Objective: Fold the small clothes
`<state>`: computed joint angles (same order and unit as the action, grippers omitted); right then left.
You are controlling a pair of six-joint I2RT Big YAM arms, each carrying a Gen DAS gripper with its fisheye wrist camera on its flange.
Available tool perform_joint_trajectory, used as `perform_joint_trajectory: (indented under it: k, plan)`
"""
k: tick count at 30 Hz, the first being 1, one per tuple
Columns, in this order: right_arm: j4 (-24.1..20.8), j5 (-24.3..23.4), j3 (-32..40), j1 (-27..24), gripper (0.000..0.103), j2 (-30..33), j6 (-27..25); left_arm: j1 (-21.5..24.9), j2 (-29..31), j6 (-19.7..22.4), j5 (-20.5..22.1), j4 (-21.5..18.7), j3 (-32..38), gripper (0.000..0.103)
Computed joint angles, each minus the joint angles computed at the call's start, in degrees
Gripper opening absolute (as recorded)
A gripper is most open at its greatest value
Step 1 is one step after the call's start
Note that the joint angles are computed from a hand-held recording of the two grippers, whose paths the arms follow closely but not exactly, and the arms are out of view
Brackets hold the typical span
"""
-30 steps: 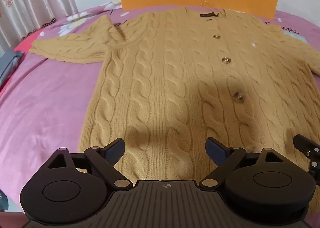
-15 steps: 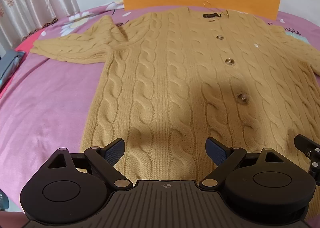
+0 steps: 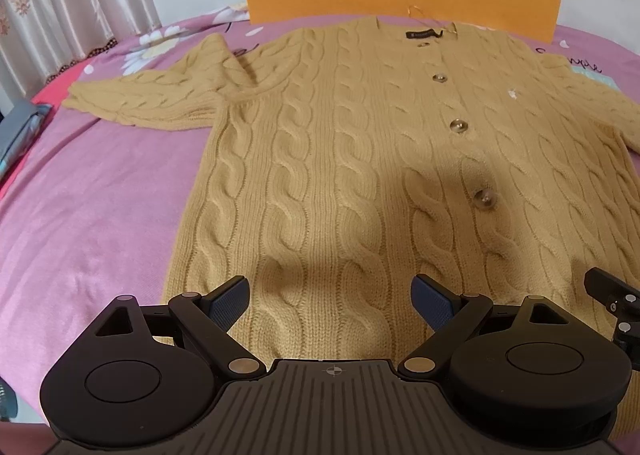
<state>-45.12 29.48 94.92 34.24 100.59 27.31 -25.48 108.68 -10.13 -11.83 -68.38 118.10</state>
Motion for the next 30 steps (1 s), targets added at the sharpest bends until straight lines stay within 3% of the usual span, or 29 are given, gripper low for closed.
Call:
perform_joint_trajectory:
  k: [30]
  plan:
    - [-0.14,0.00,0.94,0.21,0.103,1.02,-0.32,0.32,-0.40,-0.80,0.15,0.42,-1.16,0.103]
